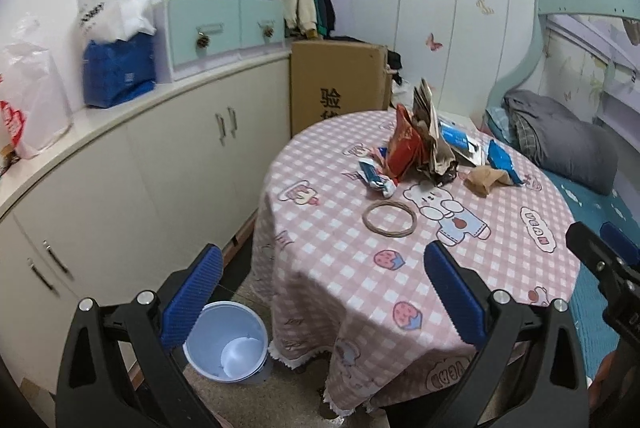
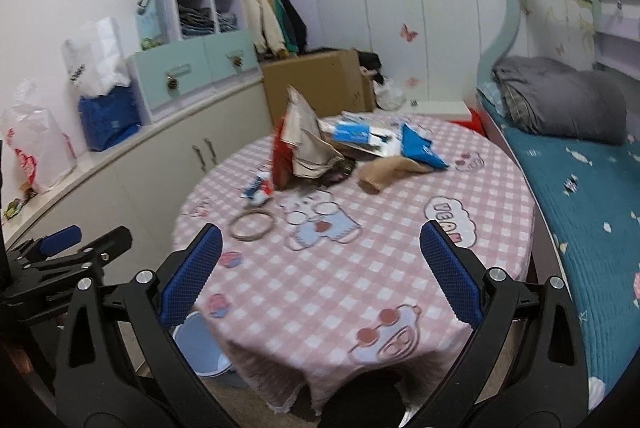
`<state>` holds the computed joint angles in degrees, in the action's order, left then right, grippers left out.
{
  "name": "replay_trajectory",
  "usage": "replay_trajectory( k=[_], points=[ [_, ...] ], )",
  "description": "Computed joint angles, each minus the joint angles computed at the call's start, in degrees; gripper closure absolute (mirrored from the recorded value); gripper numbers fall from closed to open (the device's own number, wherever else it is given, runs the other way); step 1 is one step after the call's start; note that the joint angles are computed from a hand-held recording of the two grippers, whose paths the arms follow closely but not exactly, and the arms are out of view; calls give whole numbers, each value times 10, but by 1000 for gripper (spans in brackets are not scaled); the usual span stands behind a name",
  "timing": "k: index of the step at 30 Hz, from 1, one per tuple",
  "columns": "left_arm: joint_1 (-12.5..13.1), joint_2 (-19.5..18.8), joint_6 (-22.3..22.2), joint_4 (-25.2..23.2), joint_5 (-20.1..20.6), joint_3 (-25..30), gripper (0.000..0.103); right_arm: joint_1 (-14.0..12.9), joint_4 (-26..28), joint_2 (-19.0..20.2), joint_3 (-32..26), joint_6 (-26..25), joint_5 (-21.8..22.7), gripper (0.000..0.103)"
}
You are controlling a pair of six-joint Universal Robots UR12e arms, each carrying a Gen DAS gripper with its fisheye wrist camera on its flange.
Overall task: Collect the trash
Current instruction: 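Grasp the twine ring with the left tool while the right tool grasps the blue tube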
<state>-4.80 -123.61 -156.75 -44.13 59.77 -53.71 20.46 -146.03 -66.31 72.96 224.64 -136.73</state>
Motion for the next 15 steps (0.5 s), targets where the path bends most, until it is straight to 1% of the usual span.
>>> replay_trajectory(
  k=[1,2,4,6,7,8,10,11,12,14,15],
  points=[
    [-2,-5,2,-5,-5,6,4,-6,4,-3,6,9,6,6],
    [-6,-14,5,-21,-5,20,4,-9,4,-4,9,12,10,6],
    [-12,-28,3,-39,-3,41,5,-18,19,-4,11,22,22,6],
    [-20,-43,6,-51,0,62,5,-28,23,-3,14,23,37,6],
    [-24,-54,12,-66,4,77,5,-34,33,-2,14,25,47,6],
    [-28,-61,15,-79,10,90,8,-38,32,-1,14,24,54,6],
    [-33,-80,23,-114,19,122,20,-48,37,-1,16,27,71,6],
    [-38,-94,29,-143,28,147,30,-52,38,0,15,27,79,6],
    [-41,-105,31,-167,34,166,34,-57,35,1,16,26,89,6],
    [-47,-130,34,-213,40,211,37,-65,38,3,12,26,110,6],
    [-50,-141,37,-226,47,227,39,-68,33,5,10,21,118,6]
  ],
)
